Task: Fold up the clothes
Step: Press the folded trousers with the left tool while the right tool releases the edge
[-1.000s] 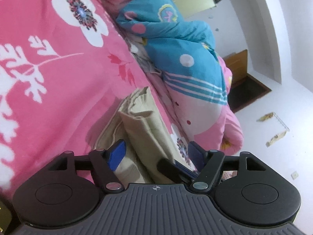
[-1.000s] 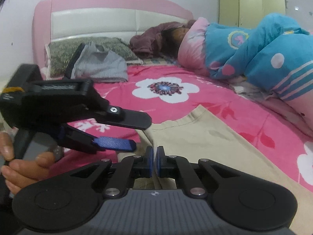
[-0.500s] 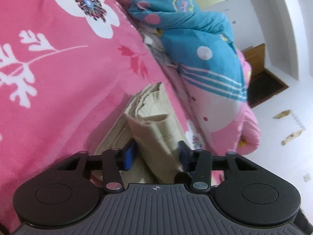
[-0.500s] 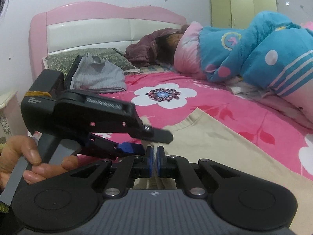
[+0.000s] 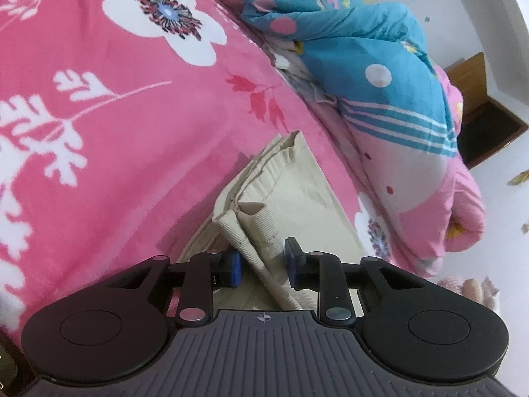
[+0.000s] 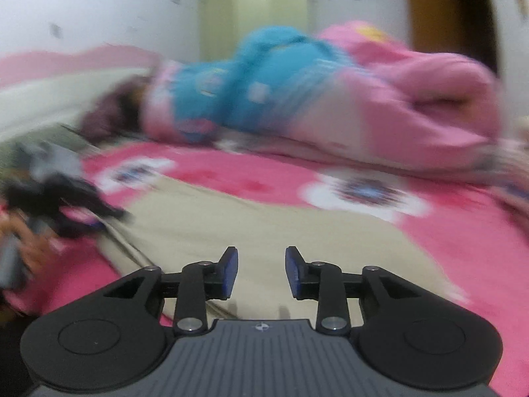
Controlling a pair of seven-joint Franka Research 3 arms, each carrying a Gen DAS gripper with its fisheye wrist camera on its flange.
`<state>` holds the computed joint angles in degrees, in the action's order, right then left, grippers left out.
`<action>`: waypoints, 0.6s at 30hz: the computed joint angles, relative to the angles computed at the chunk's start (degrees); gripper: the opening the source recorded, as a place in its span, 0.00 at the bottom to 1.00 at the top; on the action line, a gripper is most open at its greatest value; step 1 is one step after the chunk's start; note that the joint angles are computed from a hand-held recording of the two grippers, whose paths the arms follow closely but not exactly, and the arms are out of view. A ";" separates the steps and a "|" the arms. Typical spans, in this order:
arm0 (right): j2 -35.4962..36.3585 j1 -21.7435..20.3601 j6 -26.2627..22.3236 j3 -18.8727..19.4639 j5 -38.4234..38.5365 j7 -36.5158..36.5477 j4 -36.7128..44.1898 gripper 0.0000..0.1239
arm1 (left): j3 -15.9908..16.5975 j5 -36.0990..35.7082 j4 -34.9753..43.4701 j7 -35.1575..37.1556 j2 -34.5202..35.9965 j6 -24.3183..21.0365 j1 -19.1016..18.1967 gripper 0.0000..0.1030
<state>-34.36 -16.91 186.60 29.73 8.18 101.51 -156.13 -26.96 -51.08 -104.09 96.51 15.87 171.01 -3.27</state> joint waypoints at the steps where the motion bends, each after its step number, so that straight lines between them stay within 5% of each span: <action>1: -2.87 -1.69 -1.58 1.42 0.16 0.59 -1.61 0.27 | 1.00 1.77 -0.08 -1.88 -0.13 0.10 -0.92 0.19; 8: -8.61 -8.07 1.41 9.19 -4.83 0.66 -5.64 0.35 | 1.60 5.63 0.83 -9.89 -0.74 -0.93 -1.14 0.08; 18: 0.21 -25.02 13.17 31.35 -5.25 -10.13 4.25 0.37 | 0.34 2.00 3.37 -9.66 -1.32 -1.12 -0.89 0.05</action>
